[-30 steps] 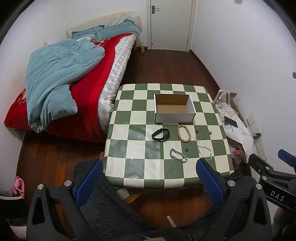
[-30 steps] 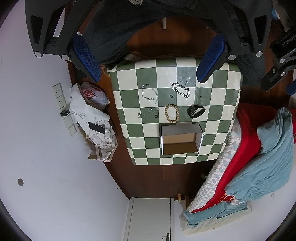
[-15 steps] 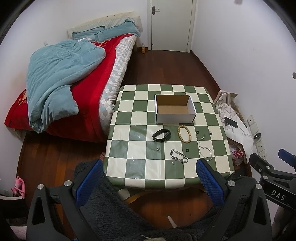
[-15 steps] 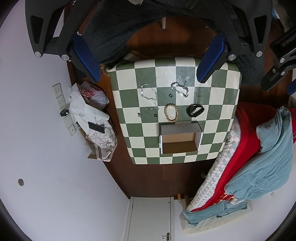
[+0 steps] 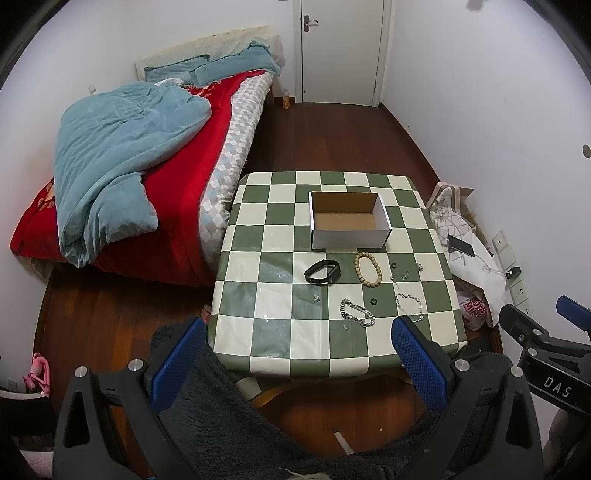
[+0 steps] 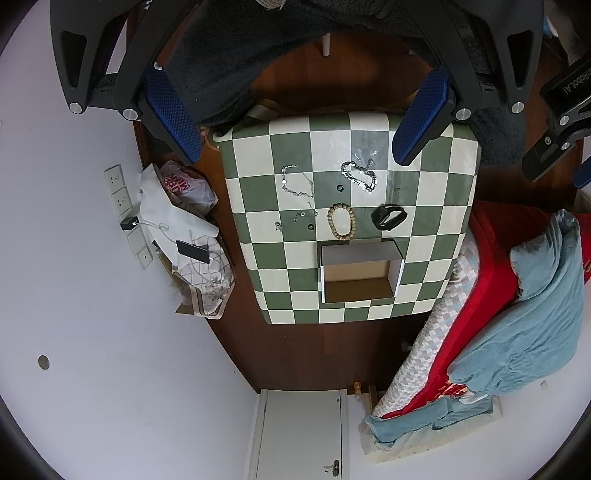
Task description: Organize jewelry
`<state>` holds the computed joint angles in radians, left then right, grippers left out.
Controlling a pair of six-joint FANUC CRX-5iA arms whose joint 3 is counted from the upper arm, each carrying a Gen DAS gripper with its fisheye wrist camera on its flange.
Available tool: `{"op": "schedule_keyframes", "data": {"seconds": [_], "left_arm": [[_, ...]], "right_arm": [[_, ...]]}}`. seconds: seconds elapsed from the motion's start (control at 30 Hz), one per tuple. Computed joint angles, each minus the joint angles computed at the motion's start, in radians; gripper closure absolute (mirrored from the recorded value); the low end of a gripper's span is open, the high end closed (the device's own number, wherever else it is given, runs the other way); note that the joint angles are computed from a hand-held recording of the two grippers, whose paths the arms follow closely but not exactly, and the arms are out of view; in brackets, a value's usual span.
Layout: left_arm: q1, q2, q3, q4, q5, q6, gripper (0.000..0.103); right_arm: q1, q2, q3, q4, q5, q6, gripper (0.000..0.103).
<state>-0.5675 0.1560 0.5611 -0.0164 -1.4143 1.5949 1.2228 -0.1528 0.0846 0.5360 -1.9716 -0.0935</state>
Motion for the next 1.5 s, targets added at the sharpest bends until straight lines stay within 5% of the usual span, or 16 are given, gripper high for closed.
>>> {"op": "schedule_keyframes", "data": {"seconds": [0.37, 0.73, 1.07, 1.3, 1.5], "left_arm": [[-0.002, 0.019, 0.031, 0.003, -0.008, -0.001, 0.001], [-0.075, 0.169, 0.141, -0.176, 0.009, 0.075, 0.001], [-0.119, 0.383, 0.247, -0.260, -0.084, 0.064, 0.001], [-0.165, 0.526, 0.334, -0.305, -0.162, 0.043, 0.001], [-0.199, 0.606, 0.384, -0.332, -0.189, -0.011, 0.002]], "right_arm": [[0.000, 0.005, 0.003, 0.016, -0.004, -0.007, 0.000], [-0.075, -0.063, -0.136, 0.017, 0.072, -0.057, 0.005], [-0.339, -0.175, -0.388, -0.176, 0.365, -0.003, 0.043], [-0.554, -0.163, -0.523, -0.365, 0.567, 0.149, 0.043], [-0.622, -0.065, -0.543, -0.406, 0.647, 0.263, 0.043]]}}
